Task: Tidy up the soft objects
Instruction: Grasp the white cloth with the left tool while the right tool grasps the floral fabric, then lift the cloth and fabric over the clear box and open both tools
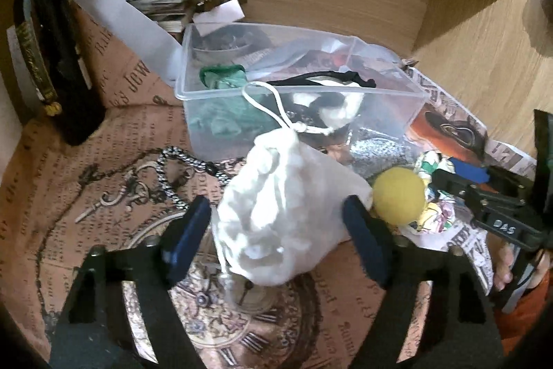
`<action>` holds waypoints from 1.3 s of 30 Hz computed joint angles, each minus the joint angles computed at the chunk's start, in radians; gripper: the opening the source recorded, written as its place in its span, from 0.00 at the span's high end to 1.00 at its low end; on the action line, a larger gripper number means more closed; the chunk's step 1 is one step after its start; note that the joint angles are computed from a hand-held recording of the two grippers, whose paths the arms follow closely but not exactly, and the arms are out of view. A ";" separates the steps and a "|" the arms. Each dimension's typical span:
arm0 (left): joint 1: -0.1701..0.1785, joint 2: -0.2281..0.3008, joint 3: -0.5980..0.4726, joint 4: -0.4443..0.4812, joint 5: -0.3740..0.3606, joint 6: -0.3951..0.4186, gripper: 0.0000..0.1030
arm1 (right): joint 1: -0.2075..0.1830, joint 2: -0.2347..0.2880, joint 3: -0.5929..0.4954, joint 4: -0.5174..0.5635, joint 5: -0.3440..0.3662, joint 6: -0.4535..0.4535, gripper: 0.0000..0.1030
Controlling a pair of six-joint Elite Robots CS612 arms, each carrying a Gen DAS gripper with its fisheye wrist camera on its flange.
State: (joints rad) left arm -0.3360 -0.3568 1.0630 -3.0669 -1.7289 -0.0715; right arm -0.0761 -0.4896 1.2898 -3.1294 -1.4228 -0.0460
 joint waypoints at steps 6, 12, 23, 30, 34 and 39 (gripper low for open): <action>-0.001 -0.006 0.012 -0.027 -0.005 0.009 0.56 | 0.001 0.002 0.000 0.002 0.009 -0.020 0.81; 0.007 -0.012 0.015 -0.032 -0.036 0.001 0.76 | -0.001 -0.001 0.012 -0.062 0.006 0.006 0.89; 0.009 -0.045 0.064 -0.167 -0.009 0.014 0.80 | 0.001 -0.005 0.015 -0.182 -0.003 0.019 0.90; 0.013 -0.049 0.051 -0.228 -0.006 0.004 0.80 | 0.005 -0.005 0.001 -0.274 -0.004 0.030 0.90; 0.012 -0.045 0.034 -0.269 0.013 0.005 0.80 | 0.007 0.002 -0.022 -0.310 0.001 0.035 0.90; 0.013 -0.024 -0.021 -0.275 0.033 0.006 0.80 | 0.009 0.021 -0.068 -0.334 0.006 0.034 0.90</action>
